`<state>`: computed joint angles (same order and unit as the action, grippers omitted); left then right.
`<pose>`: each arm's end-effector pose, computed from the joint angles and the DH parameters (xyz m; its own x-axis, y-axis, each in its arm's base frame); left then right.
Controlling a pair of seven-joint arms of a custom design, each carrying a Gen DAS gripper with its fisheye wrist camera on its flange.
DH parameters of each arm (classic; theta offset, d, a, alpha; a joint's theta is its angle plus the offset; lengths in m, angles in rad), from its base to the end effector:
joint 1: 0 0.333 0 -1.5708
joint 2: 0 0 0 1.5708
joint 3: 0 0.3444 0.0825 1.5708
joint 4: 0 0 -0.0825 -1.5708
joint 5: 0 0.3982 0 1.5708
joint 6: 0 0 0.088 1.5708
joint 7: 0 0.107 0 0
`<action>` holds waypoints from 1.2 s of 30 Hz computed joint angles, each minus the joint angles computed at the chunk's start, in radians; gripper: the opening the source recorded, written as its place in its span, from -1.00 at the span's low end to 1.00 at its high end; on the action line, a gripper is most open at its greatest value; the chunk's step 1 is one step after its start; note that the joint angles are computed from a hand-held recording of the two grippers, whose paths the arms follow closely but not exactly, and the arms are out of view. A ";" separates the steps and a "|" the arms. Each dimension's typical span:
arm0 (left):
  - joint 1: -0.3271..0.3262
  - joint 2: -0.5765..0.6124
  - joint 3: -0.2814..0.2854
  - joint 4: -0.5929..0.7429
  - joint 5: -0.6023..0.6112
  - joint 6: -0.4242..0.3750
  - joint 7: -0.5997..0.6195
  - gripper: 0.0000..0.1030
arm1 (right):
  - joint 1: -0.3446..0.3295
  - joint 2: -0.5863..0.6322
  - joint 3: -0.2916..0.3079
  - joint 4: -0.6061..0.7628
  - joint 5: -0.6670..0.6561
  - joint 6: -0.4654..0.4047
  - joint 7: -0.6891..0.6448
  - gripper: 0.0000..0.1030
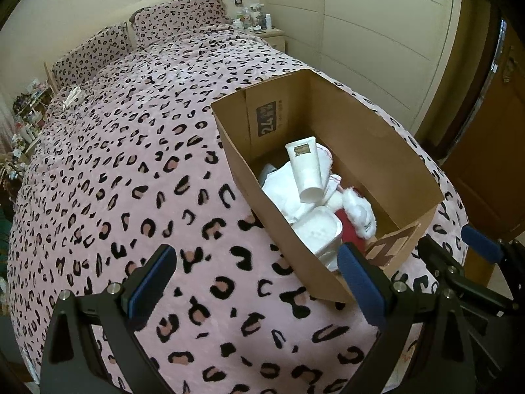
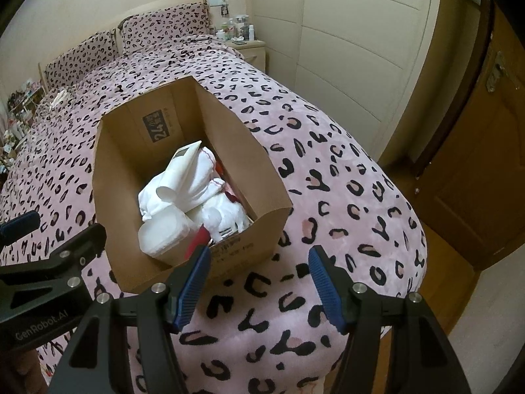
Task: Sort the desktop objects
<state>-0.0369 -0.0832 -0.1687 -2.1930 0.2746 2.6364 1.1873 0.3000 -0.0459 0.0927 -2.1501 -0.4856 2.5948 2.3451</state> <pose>0.5535 -0.1245 0.4996 -0.0156 -0.9985 -0.0522 -0.8483 0.0408 -0.5280 0.5306 0.2303 0.4944 -0.0321 -0.9993 0.0213 -0.8295 0.0148 -0.5583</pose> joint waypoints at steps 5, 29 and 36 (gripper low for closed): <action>0.000 0.004 0.003 0.005 -0.007 0.001 0.005 0.93 | 0.001 0.009 0.001 0.013 -0.009 -0.007 0.003 0.24; -0.003 0.009 0.004 0.009 -0.011 0.012 0.003 0.93 | 0.001 0.012 -0.002 0.015 -0.009 -0.002 -0.001 0.24; -0.003 0.009 0.005 0.012 -0.030 0.016 0.006 0.93 | 0.000 0.009 -0.001 0.014 -0.021 0.001 0.010 0.24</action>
<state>-0.0404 -0.0739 -0.1638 -2.1813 0.2444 2.6523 1.1937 0.3002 -0.0364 0.0916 -2.1363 -0.5065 2.5954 2.3554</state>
